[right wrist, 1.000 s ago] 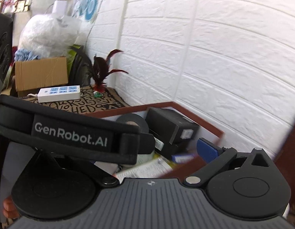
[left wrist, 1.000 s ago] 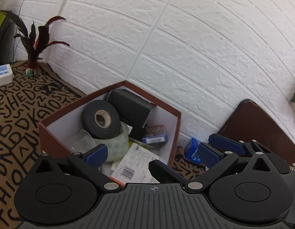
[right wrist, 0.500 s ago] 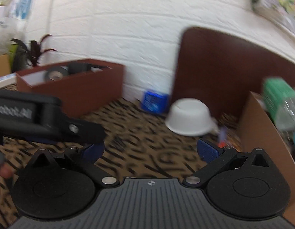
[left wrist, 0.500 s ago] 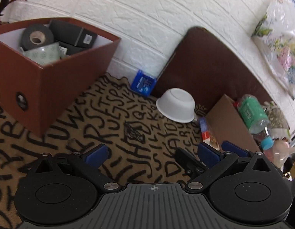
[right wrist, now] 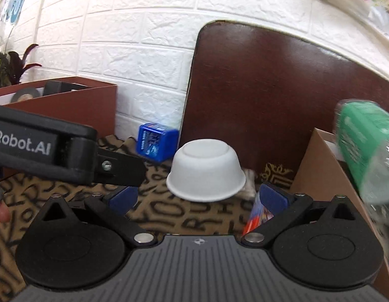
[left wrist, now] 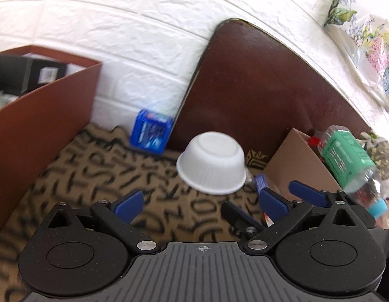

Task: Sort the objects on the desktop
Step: 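Move the left tool back to the white bowl and grip its rim, then lift the white bowl with the left tool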

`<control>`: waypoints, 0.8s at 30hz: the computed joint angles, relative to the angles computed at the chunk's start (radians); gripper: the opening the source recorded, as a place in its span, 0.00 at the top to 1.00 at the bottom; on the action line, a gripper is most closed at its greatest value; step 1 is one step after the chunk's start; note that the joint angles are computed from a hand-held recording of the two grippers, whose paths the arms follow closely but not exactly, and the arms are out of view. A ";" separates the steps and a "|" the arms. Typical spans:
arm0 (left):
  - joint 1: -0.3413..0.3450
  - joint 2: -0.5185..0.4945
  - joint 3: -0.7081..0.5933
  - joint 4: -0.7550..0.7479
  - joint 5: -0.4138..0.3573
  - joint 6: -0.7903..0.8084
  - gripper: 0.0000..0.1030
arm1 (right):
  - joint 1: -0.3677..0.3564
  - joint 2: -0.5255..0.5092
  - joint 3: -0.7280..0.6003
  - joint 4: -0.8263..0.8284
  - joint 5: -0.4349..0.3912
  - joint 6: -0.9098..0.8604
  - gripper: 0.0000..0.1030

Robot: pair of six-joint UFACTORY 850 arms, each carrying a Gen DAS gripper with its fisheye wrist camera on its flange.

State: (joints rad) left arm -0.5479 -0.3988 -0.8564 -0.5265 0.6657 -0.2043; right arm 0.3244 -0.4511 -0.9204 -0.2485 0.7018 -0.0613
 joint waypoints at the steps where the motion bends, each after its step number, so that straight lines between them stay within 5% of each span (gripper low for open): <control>1: 0.012 -0.012 -0.020 0.021 -0.009 0.005 0.03 | -0.002 -0.017 -0.024 -0.007 -0.007 0.005 0.00; 8: 0.089 -0.116 -0.162 0.233 -0.118 -0.014 0.15 | -0.008 -0.123 -0.172 -0.035 -0.082 0.067 0.00; 24: 0.162 -0.263 -0.335 0.580 -0.167 -0.254 0.11 | -0.005 -0.238 -0.329 -0.109 -0.176 0.160 0.03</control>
